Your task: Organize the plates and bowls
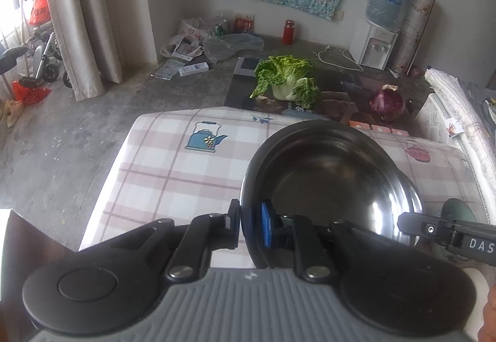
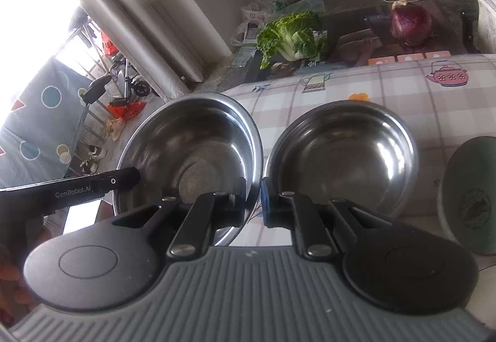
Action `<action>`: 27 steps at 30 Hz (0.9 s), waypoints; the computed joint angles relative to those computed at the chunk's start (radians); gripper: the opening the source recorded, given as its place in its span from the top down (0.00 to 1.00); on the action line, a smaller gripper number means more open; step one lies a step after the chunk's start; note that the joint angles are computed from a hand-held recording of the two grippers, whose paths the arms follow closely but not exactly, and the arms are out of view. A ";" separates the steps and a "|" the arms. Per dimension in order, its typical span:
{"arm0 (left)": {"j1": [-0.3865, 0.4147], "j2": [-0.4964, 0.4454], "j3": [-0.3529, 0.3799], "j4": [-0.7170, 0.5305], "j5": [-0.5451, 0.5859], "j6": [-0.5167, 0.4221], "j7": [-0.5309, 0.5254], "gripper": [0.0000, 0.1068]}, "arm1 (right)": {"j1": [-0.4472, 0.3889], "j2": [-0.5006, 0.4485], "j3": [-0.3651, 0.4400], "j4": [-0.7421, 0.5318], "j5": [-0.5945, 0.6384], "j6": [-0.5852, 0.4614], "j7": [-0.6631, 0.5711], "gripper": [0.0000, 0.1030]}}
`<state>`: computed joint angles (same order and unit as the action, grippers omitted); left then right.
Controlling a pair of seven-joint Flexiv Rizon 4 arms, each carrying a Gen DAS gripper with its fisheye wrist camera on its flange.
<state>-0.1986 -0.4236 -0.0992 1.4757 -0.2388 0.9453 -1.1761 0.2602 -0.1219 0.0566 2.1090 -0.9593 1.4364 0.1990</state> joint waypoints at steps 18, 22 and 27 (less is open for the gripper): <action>-0.135 -0.162 -0.003 -0.144 0.101 -0.073 -0.075 0.86 | -0.154 0.097 0.033 0.174 0.099 -0.022 -0.073 0.91; -0.142 -0.177 0.001 -0.155 0.118 -0.072 -0.081 0.86 | -0.153 0.072 0.019 0.172 0.091 -0.013 -0.077 0.91; -0.142 -0.182 -0.004 -0.146 0.125 -0.043 -0.066 0.86 | -0.153 0.054 -0.009 0.173 0.027 0.009 -0.037 0.89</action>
<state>-0.3410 -0.6060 -0.1033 1.3298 -0.1134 0.9018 -1.2417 0.1070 -0.0680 0.0475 2.2817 -0.9324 1.4451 0.1619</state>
